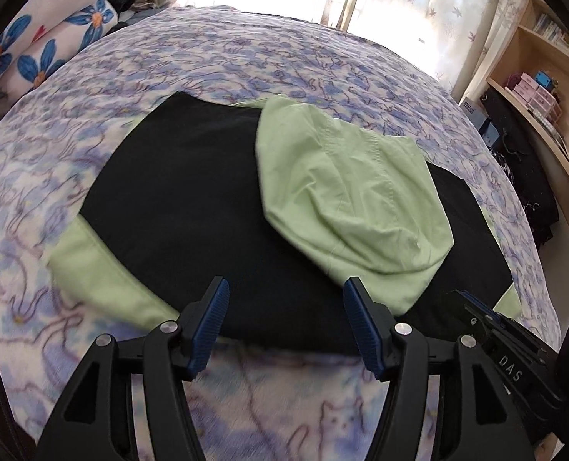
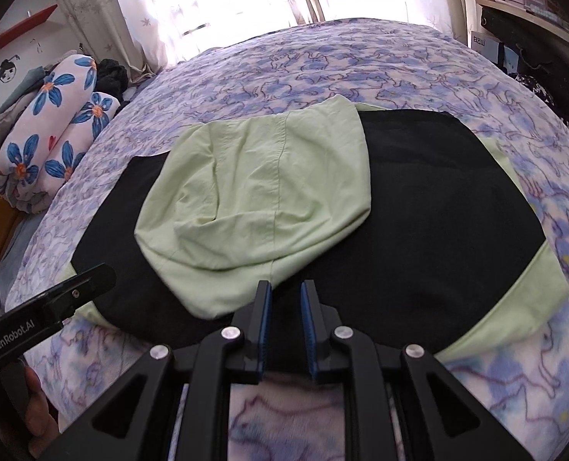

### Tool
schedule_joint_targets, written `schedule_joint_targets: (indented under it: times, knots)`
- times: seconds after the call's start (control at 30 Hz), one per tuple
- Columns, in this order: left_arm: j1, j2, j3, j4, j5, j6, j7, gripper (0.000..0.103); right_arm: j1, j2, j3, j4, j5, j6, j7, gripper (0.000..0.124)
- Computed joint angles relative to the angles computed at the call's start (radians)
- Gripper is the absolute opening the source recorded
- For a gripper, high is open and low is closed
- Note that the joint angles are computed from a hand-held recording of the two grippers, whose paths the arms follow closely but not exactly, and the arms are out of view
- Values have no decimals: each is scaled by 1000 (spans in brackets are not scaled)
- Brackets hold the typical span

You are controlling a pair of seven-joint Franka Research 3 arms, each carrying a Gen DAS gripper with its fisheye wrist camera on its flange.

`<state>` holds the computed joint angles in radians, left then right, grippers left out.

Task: Fold large clothes

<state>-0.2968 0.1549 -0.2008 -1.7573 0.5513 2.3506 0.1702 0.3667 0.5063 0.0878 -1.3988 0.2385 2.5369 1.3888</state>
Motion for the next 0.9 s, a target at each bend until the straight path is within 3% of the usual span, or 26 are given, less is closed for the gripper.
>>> schedule_joint_targets:
  times: [0.27, 0.47, 0.63, 0.8, 0.9]
  knots:
    - [20, -148, -23, -238, -41, 96, -120, 61, 3, -96, 22, -154, 24, 105, -57, 15]
    - [59, -183, -18, -392, -120, 338, -170, 61, 11, -111, 29, -183, 37, 131, -85, 15]
    - [121, -184, -7, -477, 115, 540, -482, 64, 16, -91, 31, -162, 40, 135, -96, 15]
    - [151, -134, 17, -439, 367, 563, -725, 65, 20, -55, 33, -113, 44, 122, -104, 15]
    - [150, -98, 37, -403, 369, 554, -721, 65, 28, -20, 28, -60, 33, 116, -98, 15]
